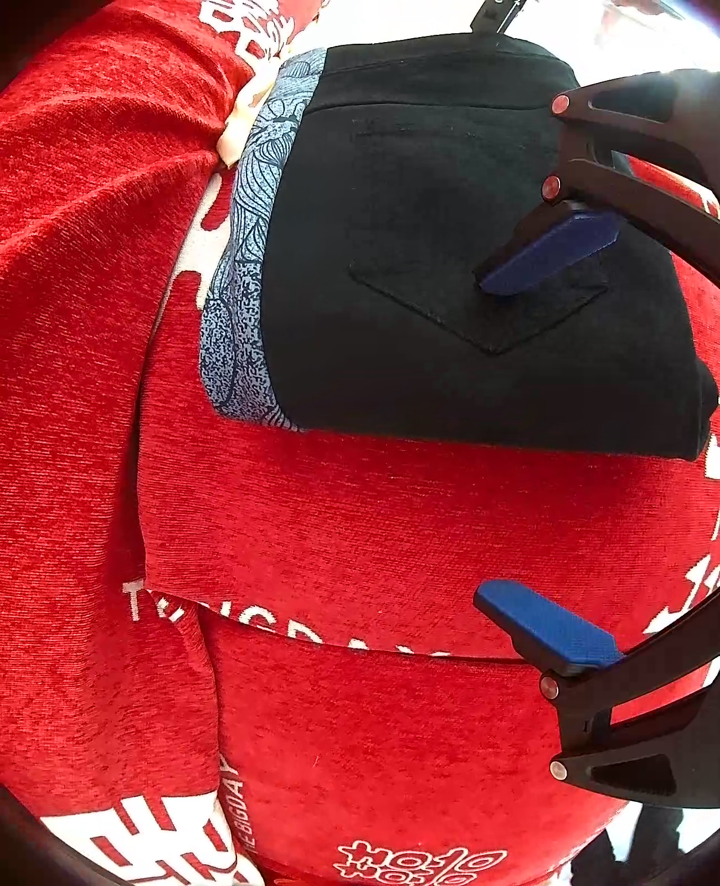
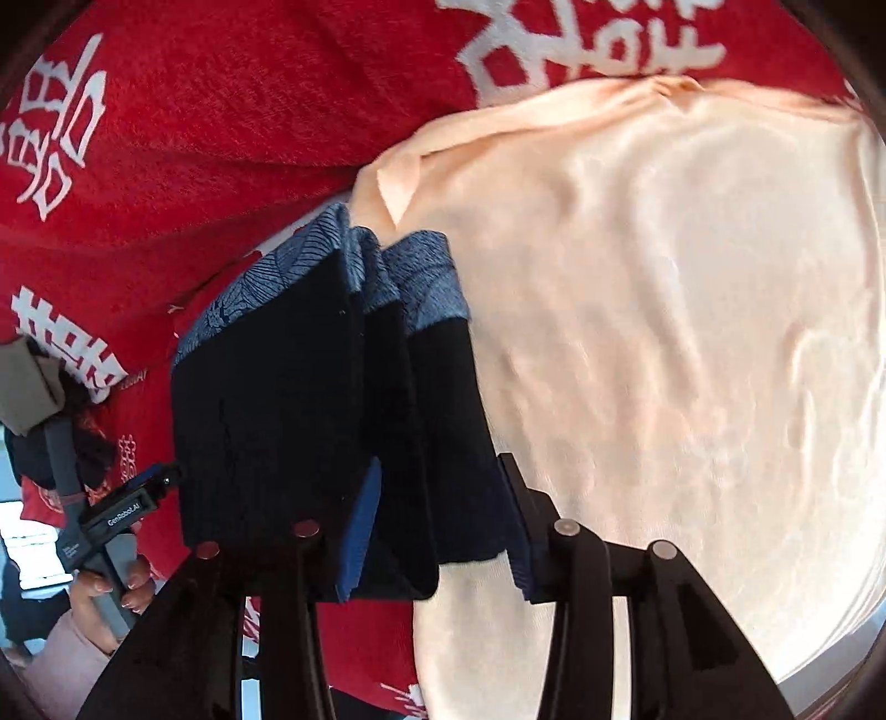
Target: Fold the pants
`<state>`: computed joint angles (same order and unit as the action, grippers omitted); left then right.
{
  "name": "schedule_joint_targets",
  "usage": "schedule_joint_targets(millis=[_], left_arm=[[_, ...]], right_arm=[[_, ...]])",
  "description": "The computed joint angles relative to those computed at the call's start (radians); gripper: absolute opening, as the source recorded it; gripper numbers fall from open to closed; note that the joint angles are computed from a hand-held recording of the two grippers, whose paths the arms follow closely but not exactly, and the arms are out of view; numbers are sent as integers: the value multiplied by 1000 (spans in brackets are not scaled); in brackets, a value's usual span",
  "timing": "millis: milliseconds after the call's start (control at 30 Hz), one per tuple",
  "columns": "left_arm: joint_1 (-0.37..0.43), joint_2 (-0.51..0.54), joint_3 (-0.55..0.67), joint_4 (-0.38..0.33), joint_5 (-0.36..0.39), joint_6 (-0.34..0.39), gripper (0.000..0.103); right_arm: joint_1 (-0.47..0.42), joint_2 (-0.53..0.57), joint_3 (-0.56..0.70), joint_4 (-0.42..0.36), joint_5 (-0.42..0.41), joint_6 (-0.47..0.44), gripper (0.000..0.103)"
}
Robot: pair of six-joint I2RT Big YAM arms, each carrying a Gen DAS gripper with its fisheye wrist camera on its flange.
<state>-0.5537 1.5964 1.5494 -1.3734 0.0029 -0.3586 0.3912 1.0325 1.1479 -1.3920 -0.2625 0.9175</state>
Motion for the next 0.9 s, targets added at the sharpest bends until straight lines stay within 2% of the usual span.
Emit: schedule_joint_targets(millis=[200,333,500,633,900], left_arm=[[-4,4,1,-1,-6,0,103],[0,7,-2,2,4,2,103],[9,14,-2,-2,15,16,103],[11,24,1,-6,16,19,103],[25,36,-3,1,41,-6,103]], right_arm=[[1,-8,1,-7,5,13,53],[0,-10,1,-2,-1,18,60],[1,-16,-1,17,-20,18,61],[7,-11,1,52,-53,-1,69],[-4,36,26,53,-102,-102,71]])
